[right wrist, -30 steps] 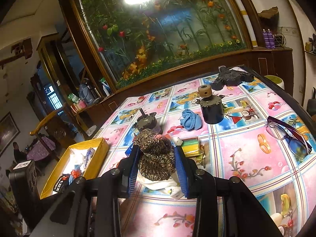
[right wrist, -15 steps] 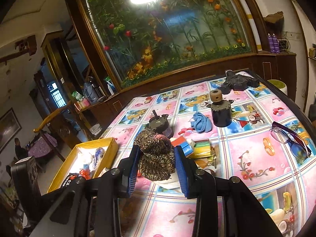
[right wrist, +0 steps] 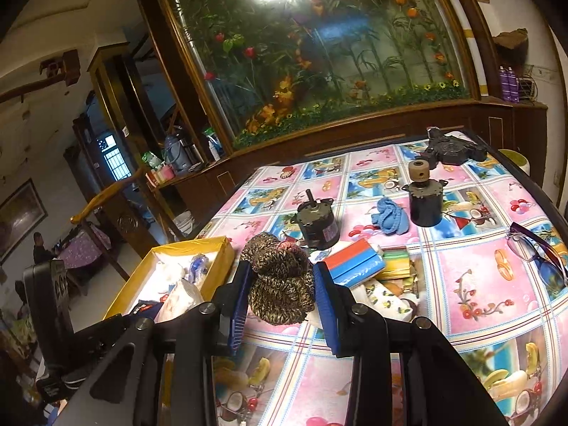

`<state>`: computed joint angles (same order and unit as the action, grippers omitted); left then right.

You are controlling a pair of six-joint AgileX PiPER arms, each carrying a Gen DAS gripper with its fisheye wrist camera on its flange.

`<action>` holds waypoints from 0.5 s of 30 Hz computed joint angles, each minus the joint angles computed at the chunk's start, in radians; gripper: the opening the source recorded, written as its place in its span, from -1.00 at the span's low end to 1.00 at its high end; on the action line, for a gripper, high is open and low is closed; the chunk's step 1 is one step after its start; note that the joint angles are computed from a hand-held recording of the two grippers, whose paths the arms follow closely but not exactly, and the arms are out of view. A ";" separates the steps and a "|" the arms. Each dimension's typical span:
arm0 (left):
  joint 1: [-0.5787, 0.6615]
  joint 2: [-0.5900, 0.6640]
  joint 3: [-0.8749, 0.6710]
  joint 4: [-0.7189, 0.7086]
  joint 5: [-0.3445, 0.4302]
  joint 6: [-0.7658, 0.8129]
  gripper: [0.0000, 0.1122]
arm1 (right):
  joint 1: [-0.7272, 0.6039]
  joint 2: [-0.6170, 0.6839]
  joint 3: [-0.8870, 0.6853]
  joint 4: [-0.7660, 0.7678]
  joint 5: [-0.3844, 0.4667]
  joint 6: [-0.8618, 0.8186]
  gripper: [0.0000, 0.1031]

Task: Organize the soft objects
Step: 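Carry the tissue pack and brown scrubber over the yellow-rimmed box with both tools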

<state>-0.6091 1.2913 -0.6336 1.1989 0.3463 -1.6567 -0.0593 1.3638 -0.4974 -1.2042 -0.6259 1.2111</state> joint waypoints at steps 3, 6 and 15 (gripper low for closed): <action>0.037 -0.026 0.020 -0.009 -0.013 0.013 0.08 | 0.030 0.002 -0.004 0.008 0.013 -0.002 -0.25; 0.077 -0.051 0.036 -0.022 -0.028 0.032 0.08 | 0.068 0.003 -0.014 0.011 0.033 0.005 -0.25; 0.249 -0.122 0.085 -0.147 -0.087 0.192 0.08 | 0.242 0.028 -0.064 0.039 0.107 0.020 -0.25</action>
<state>-0.3604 1.1694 -0.5489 1.0518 0.2598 -1.4646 0.1826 1.3915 -0.5618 -1.1647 -0.5194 1.2310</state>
